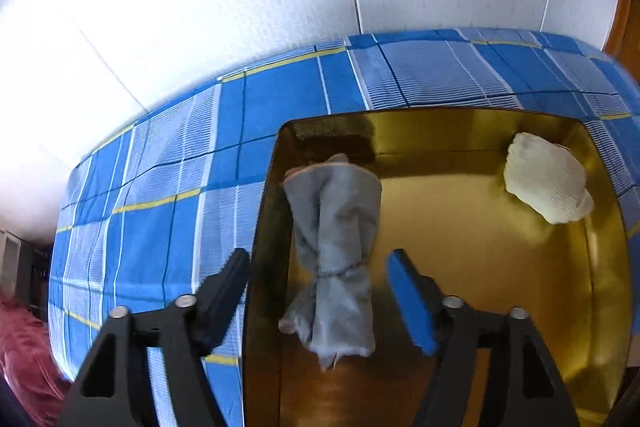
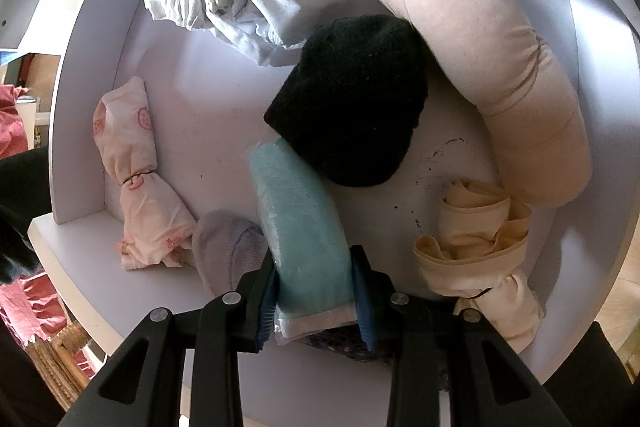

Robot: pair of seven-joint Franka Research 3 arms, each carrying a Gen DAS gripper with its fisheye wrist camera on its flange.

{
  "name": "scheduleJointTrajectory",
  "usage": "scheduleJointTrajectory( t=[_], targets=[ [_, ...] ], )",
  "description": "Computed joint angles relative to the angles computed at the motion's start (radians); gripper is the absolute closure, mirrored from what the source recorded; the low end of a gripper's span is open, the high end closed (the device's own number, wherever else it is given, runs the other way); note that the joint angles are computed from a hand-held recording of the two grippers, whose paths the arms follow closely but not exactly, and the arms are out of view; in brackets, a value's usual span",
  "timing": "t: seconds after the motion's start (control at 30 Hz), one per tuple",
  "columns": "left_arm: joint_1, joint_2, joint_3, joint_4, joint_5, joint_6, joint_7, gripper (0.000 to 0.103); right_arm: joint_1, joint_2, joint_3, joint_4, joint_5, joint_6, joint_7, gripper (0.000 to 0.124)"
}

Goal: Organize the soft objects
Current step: 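Drop the grey-green cloth in the tray with the left tool while the right tool grasps the mint towel, then move the left tool back to the shelf and grasp the pink-white patterned cloth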

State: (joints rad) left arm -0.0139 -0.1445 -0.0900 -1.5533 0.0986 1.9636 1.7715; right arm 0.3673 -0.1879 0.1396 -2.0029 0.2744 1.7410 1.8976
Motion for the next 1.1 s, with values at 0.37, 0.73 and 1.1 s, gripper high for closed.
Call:
scheduleJointTrajectory(
  t=[0.37, 0.73, 1.1],
  targets=[
    [-0.011, -0.272, 0.089, -0.26, -0.203, 0.046, 0.036, 0.022, 0.024, 0.027, 0.019, 0.024, -0.046, -0.025, 0.001, 0.088],
    [-0.091, -0.673, 0.178, -0.653, -0.277, 0.142, 0.021, 0.004, 0.052, 0.053, 0.03, 0.044, -0.078, -0.029, 0.021, 0.088],
    [-0.065, -0.7, 0.156, -0.846, -0.202, -0.115, -0.111, 0.005, 0.078, 0.064, 0.043, 0.043, -0.095, -0.022, 0.052, 0.087]
  ],
)
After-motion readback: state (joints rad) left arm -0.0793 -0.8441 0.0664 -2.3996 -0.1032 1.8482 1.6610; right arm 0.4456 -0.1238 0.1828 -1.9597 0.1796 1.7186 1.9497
